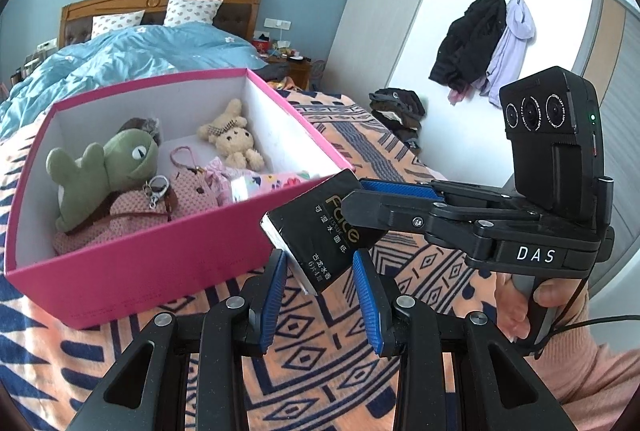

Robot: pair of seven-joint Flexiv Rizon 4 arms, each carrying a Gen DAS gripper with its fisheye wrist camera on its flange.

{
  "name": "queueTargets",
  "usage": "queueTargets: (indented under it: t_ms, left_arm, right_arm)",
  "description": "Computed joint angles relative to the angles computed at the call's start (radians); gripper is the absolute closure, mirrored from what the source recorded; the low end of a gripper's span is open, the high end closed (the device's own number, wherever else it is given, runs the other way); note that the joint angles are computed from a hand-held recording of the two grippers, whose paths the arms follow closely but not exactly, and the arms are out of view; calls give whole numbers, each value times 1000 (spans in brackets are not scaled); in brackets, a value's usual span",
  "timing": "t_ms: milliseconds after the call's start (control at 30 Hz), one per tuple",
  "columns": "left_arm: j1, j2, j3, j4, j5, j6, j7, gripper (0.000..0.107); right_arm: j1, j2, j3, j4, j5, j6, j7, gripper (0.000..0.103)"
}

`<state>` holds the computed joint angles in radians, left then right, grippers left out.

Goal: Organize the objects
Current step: 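Lift the 'Face' pack and carry it over the pink box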

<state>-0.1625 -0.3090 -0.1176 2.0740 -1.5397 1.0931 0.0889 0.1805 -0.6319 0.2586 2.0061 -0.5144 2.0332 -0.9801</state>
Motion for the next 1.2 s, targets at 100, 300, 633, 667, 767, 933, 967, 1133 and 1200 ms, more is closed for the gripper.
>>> queueTargets:
  t_ms: [100,300,633,667,767,933,967,1133,1200]
  left_arm:
    - [1,-2,-1,-11,0,1,2,73]
    - [3,-7,-3,-30,-3,6,4,73]
    - [11,-13,-8,-56,5,6,2,73]
    - [10,-14,-9,-60,5,9,2,73]
    - [10,-19,-11,-73,7,16,2,73]
    - [18,-32,-15,-95,29,14,-21,73]
    - [19,-34,-16,-97,32,16,-24,73]
    - [30,-52,-23,-122,52,22,-47,73]
    - [35,-58,-27,-130,59,24,-57,73]
  right_arm:
    - [5,1,-6,-11,4,-1,-5,70]
    - [-14,-12,6,-38,-13,-5,0,70]
    - [-36,-22,20,-67,-37,-15,16,70]
    - [-40,-23,22,-70,-41,-16,18,70]
    - [-52,-30,30,-86,-56,-23,27,70]
    - [-65,-45,38,-115,-73,-37,38,70]
    - [-68,-48,40,-122,-77,-41,40,70]
    - [-84,-65,57,-149,-96,-60,46,70]
    - [-88,-68,61,-154,-99,-65,45,70]
